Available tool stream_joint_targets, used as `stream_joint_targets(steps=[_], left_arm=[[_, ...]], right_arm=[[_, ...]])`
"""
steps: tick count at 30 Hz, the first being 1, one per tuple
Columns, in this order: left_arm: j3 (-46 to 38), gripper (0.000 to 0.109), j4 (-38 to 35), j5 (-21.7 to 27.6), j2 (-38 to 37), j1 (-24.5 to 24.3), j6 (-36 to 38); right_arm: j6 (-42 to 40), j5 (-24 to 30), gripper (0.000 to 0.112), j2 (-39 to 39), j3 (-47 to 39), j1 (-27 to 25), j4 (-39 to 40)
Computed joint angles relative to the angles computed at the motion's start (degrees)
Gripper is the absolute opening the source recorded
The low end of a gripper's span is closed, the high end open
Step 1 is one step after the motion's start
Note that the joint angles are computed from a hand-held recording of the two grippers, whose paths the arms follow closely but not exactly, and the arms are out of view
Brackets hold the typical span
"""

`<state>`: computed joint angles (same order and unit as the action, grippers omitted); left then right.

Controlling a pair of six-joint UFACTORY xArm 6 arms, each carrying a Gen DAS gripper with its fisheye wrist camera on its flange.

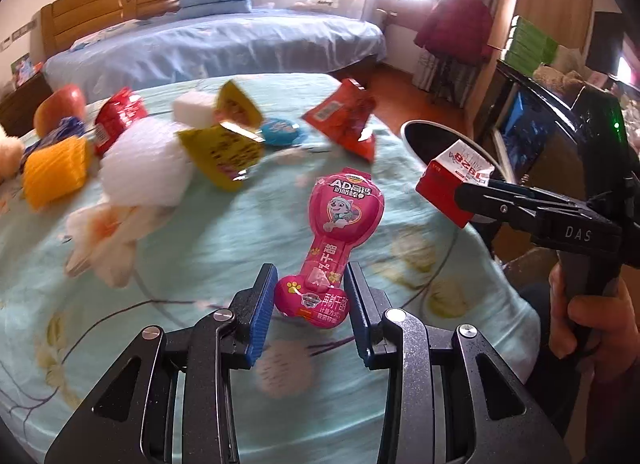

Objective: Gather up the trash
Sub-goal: 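Carry the pink toy and milk carton over the trash bin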

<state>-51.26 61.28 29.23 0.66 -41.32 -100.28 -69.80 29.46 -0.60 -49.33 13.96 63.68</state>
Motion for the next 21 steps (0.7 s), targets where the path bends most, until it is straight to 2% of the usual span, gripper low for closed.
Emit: stream_joint_targets(steps=[21], left_arm=[[-18.69,0.034,-8.83,-0.96,14.29,-0.35,15.25]], right_arm=[[3.51,-0.7,0.09,3.08,-3.58,-8.59,-3.1]])
